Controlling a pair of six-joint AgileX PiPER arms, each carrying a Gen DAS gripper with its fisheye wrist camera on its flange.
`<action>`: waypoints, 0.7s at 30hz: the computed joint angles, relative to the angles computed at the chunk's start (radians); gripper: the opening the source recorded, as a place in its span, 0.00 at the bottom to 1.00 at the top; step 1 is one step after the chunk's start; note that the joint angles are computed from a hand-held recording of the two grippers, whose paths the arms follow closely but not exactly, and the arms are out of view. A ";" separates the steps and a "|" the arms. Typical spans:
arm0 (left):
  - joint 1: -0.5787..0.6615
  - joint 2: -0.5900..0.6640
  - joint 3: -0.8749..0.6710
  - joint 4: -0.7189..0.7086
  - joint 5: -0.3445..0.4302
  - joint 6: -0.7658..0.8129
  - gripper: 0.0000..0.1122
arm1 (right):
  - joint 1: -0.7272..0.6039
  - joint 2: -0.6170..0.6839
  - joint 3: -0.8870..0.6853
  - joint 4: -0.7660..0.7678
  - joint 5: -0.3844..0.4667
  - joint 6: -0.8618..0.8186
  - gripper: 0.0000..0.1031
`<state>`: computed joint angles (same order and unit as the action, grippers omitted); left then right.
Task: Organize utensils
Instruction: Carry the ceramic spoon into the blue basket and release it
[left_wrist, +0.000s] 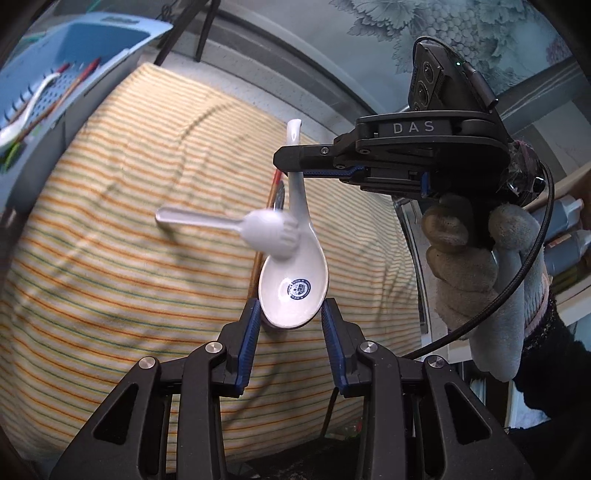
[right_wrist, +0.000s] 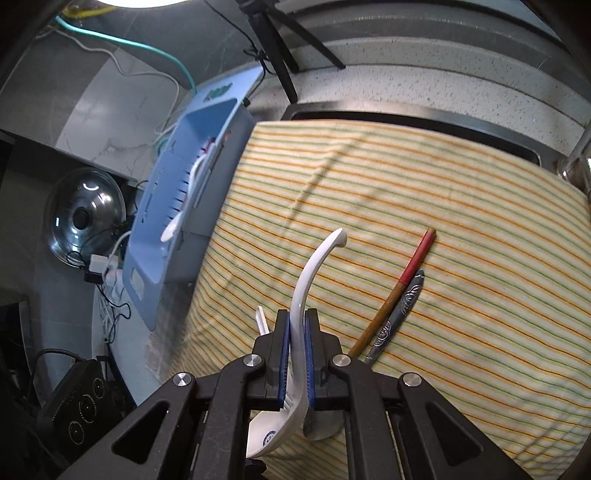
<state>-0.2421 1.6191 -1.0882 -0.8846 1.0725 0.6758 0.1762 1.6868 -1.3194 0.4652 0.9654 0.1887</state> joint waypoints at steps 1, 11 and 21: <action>0.007 0.000 -0.011 -0.002 0.010 0.004 0.29 | 0.002 -0.009 -0.008 -0.006 0.005 0.007 0.07; 0.052 0.001 -0.093 -0.017 0.074 0.021 0.28 | 0.052 -0.029 -0.132 -0.081 0.037 0.103 0.07; 0.081 0.014 -0.156 -0.044 0.106 0.059 0.28 | 0.060 -0.037 -0.232 -0.122 0.080 0.141 0.07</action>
